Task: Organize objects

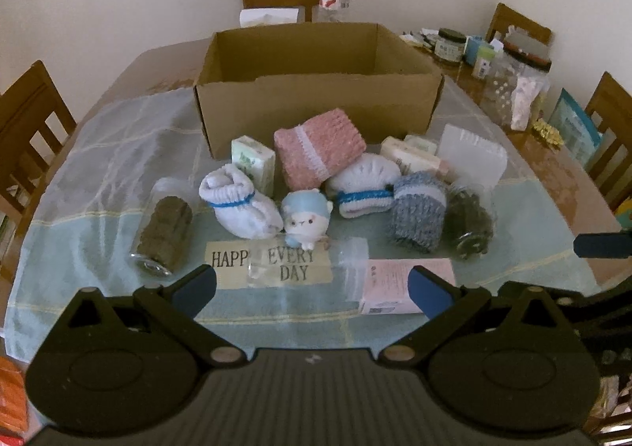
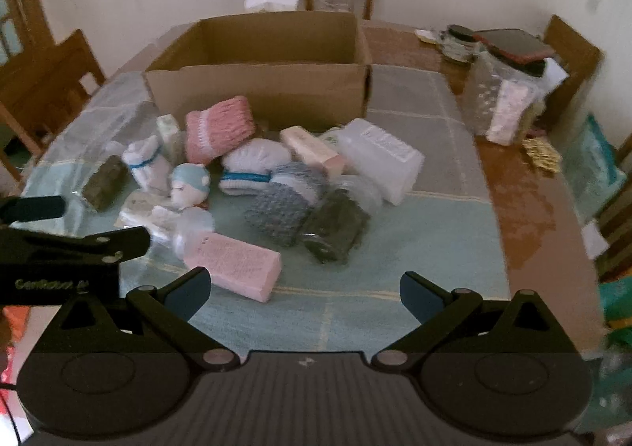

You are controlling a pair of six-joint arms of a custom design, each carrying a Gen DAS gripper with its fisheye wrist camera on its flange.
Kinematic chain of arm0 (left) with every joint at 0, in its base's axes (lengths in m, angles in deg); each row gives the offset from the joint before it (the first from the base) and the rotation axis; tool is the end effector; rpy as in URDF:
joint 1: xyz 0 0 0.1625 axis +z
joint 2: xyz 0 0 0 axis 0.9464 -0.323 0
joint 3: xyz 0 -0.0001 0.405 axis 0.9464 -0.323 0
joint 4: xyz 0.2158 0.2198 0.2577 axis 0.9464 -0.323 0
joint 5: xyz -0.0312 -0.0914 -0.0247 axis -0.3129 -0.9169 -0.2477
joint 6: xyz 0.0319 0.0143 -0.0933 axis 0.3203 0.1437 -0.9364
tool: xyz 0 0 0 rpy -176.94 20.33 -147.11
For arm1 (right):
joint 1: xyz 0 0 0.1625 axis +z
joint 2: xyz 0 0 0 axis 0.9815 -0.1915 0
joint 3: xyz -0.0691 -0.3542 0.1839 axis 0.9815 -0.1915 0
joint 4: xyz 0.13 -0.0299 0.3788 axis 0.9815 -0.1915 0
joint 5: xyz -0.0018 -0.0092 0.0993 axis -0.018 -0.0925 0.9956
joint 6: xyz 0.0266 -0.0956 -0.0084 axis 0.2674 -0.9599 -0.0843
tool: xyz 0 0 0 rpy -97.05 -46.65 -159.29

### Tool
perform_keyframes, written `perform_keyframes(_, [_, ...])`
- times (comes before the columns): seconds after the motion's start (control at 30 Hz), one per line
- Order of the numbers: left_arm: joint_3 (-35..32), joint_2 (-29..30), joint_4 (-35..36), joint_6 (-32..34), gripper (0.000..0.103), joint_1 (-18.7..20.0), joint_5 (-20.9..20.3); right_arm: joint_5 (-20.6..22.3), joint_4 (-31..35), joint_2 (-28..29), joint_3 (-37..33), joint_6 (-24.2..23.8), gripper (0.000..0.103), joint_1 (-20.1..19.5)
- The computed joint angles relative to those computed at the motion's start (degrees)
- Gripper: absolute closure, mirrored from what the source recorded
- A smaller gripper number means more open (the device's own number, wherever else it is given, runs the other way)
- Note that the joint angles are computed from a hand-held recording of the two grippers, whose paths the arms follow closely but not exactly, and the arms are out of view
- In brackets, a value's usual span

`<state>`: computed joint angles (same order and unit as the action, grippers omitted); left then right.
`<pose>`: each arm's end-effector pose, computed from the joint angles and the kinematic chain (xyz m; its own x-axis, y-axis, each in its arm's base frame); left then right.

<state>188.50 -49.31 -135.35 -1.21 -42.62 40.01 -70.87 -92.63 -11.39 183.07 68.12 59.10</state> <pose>-0.0278 -0.2596 0.3275 -0.7071 -0.0022 -0.7071 0.4463 0.7742 -0.4488 0.3951 -0.2695 -0.0226 -0.7388 -0.2458 0.6275 -0.5303 0.7866 -0.3162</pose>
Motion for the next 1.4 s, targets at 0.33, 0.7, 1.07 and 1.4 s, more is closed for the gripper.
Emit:
perform_keyframes(0.33, [4.13,0.42,-18.44,19.6,0.0,9.99,-0.38,0.21,-6.03,3.75,1.87,1.29,0.0,-2.02])
perform_keyframes(0.7, [6.96,11.44,-49.36,42.11,0.0,21.86,-5.59,0.97,-5.95,5.75,1.72,6.39,0.0,-2.94])
perform_keyframes(1.07, [6.43,16.17,-56.33,49.11,0.0,27.14,-4.82,0.55,-4.13,7.27,-0.62,7.78,0.0,-2.72])
perform_keyframes(1.4, [4.33,15.01,-55.85,54.2,0.001,30.69,-4.14,2.8,-4.32,11.04,-4.97,5.47,0.0,-3.19])
